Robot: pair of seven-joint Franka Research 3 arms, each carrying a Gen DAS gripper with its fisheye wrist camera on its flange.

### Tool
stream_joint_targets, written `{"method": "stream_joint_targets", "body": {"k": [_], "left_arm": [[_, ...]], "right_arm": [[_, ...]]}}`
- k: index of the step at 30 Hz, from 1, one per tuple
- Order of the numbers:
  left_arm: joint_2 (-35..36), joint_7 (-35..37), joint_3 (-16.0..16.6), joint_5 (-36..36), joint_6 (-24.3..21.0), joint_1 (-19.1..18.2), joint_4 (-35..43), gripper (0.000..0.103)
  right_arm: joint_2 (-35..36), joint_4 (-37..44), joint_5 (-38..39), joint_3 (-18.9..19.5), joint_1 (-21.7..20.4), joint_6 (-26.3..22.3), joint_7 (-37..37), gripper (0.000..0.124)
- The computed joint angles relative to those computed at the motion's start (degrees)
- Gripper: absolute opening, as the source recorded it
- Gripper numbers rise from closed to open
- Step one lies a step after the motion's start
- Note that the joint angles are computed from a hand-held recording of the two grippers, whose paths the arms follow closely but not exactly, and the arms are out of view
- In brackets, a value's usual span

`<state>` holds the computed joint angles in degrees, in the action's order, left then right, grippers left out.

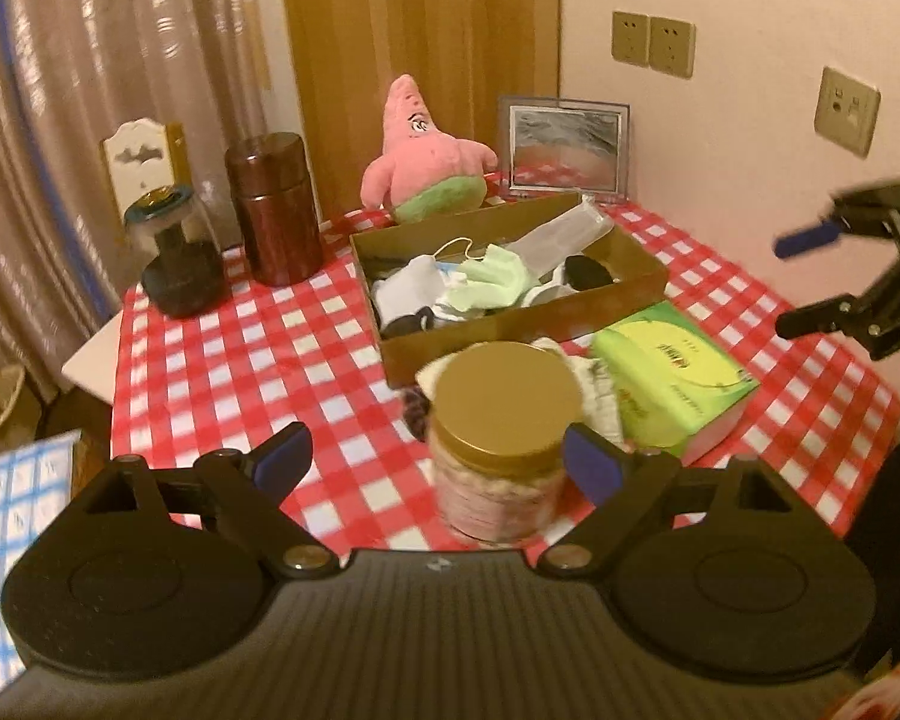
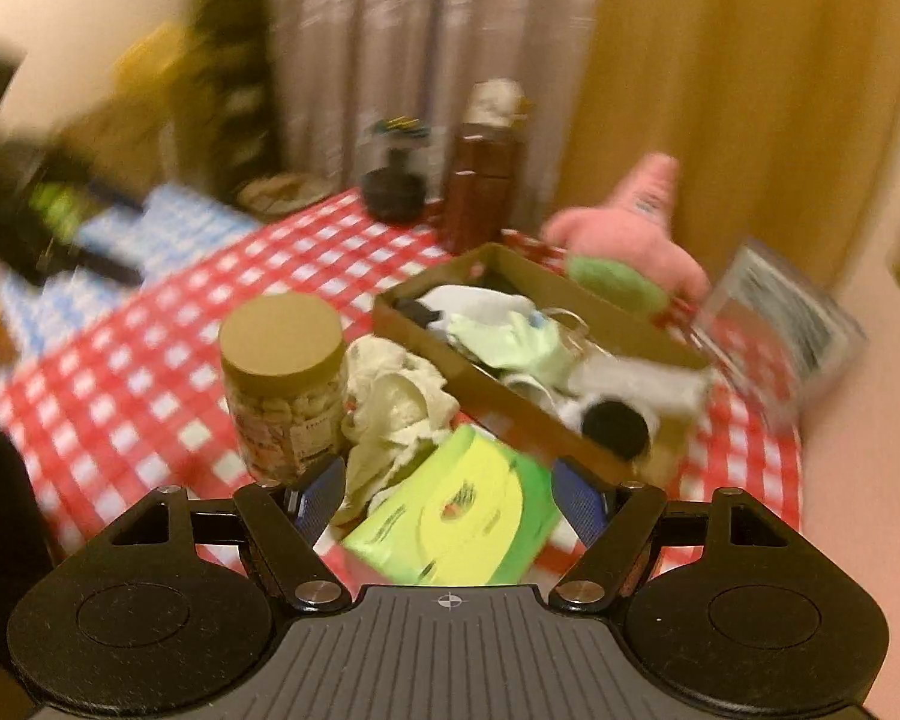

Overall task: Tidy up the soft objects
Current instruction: 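Lower the right tool onto the cream terry towel beside the jar and close it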

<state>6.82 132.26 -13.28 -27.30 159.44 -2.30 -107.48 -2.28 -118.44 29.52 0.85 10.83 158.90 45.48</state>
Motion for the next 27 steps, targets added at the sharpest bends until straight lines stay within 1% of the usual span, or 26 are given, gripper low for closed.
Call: {"method": "stream_joint_targets", "body": {"k": [3, 5, 7, 9, 14, 18, 23, 27], "left_arm": [[4.2, 5.9, -0.7, -2.2, -4.0, 2.0, 6.0, 0.089], [7.5, 11.5, -1.9, -4.2, -8.5, 4.1, 11.0, 0.089], [10.7, 13.0, -1.8, -1.6, -11.9, 4.5, 15.3, 0.089], [14.4, 15.4, -2.0, 1.4, -14.8, 5.0, 20.0, 0.089], [20.9, 19.0, -3.2, 6.7, -18.2, 5.8, 27.3, 0.089], [26.2, 20.8, -3.9, 9.8, -21.6, 6.0, 33.6, 0.089], [32.8, 22.8, -4.4, 12.9, -26.5, 5.5, 42.2, 0.089], [38.3, 22.4, -3.8, 15.4, -29.5, 4.2, 49.7, 0.089]], "right_arm": [[5.2, 6.5, 0.6, 0.0, -0.4, -4.5, -10.3, 0.076], [8.6, 11.0, 1.6, 0.6, -1.4, -7.9, -16.2, 0.076], [12.6, 16.4, 1.6, 1.2, -2.5, -12.9, -20.5, 0.076], [16.4, 21.5, 0.6, 1.7, -3.4, -17.4, -23.3, 0.076], [27.8, 36.4, -6.1, 2.1, -3.8, -27.8, -24.4, 0.076], [35.8, 47.2, -8.9, 3.0, -4.2, -34.3, -25.8, 0.076], [44.4, 58.9, -11.8, 3.4, -3.7, -40.2, -26.9, 0.077], [50.7, 68.5, -13.8, 3.5, -3.1, -45.6, -27.9, 0.078]]}}
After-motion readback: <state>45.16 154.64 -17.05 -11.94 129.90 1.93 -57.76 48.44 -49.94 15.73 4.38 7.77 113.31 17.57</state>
